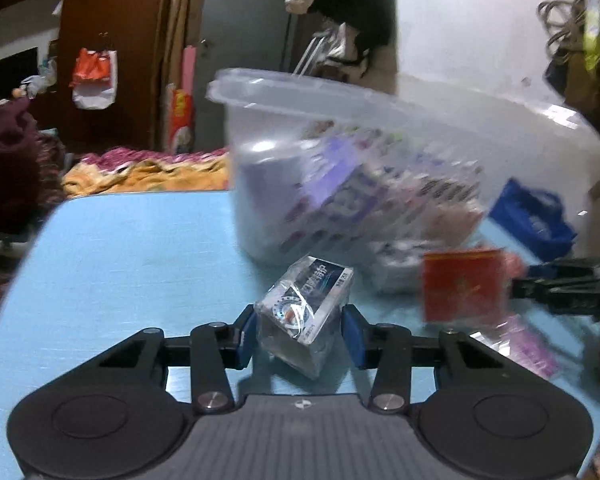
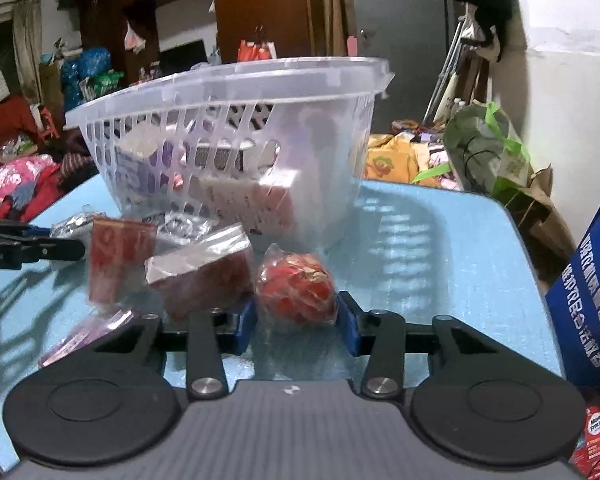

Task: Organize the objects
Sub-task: 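Grasp a clear-wrapped blue box with the left tool while the right grasps the red mesh-bagged item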

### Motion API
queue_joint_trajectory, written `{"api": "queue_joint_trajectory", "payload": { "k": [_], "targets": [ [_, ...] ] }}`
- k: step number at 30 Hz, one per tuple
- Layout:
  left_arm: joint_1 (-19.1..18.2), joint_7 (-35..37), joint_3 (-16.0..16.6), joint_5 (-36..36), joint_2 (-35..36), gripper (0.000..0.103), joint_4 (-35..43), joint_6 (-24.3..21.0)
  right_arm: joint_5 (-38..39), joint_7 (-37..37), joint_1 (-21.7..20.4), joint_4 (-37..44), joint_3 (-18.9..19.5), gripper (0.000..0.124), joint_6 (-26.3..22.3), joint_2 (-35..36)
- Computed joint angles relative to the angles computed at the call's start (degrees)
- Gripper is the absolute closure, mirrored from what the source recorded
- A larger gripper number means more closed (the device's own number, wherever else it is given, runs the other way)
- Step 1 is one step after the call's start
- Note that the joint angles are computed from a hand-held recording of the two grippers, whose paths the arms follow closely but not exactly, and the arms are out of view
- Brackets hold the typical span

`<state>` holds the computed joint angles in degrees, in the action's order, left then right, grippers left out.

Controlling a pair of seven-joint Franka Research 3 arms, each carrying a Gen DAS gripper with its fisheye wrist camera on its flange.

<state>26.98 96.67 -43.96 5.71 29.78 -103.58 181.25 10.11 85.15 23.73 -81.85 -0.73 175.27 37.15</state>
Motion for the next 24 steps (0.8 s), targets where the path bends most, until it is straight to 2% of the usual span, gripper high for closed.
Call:
{"api": "queue_joint_trajectory", "payload": {
  "k": [1, 5, 6, 8, 9, 11, 12, 15, 20, 24],
  "targets": [
    [0.8, 0.6, -1.5, 0.1, 0.6, 0.055, -0.3, 1.3, 0.5, -0.6, -0.8, -0.4, 1.1, 0.078, 1.4, -0.1],
    [10.6, 1.8, -14.0, 5.1, 5.8, 0.055, -4.5, 8.7, 3.6, -2.6, -4.3, -3.4, 5.8, 0.078, 7.9, -1.0],
    [11.9, 1.6, -15.6, 6.6, 7.1, 0.055, -5.2, 10.8, 4.2, -3.5, -5.4, -4.0, 7.3, 0.078, 9.3, -1.2],
    [12.3, 0.3, -15.6, 8.3, 7.3, 0.055, -6.5, 15.1, 5.0, -4.2, -5.1, -4.9, 7.2, 0.078, 12.0, -1.4],
    [12.8, -0.4, -16.0, 9.3, 7.9, 0.055, -6.6, 16.0, 5.4, -4.1, -3.8, -5.1, 5.9, 0.078, 12.7, -1.4],
    [14.0, -2.5, -16.5, 10.4, 8.4, 0.055, -6.9, 17.2, 6.9, -3.6, 0.9, -5.2, 0.2, 0.078, 13.9, -1.4],
    [14.3, -3.6, -16.5, 10.8, 8.4, 0.055, -7.0, 17.5, 6.9, -3.5, 1.8, -5.3, -0.8, 0.078, 14.5, -1.3],
    [16.3, -6.3, -17.8, 13.6, 9.3, 0.055, -7.7, 18.7, 7.1, -4.8, 0.9, -5.4, 0.7, 0.078, 15.9, -1.3],
    [13.5, -8.8, -14.0, 15.2, 7.4, 0.055, -8.2, 23.5, 6.5, -6.5, -3.1, -6.2, 6.0, 0.078, 18.8, -1.3],
    [12.8, -12.0, -12.4, 16.8, 7.5, 0.055, -7.8, 25.6, 6.8, -7.8, -2.4, -6.8, 5.6, 0.078, 21.0, -1.3]
  ]
}}
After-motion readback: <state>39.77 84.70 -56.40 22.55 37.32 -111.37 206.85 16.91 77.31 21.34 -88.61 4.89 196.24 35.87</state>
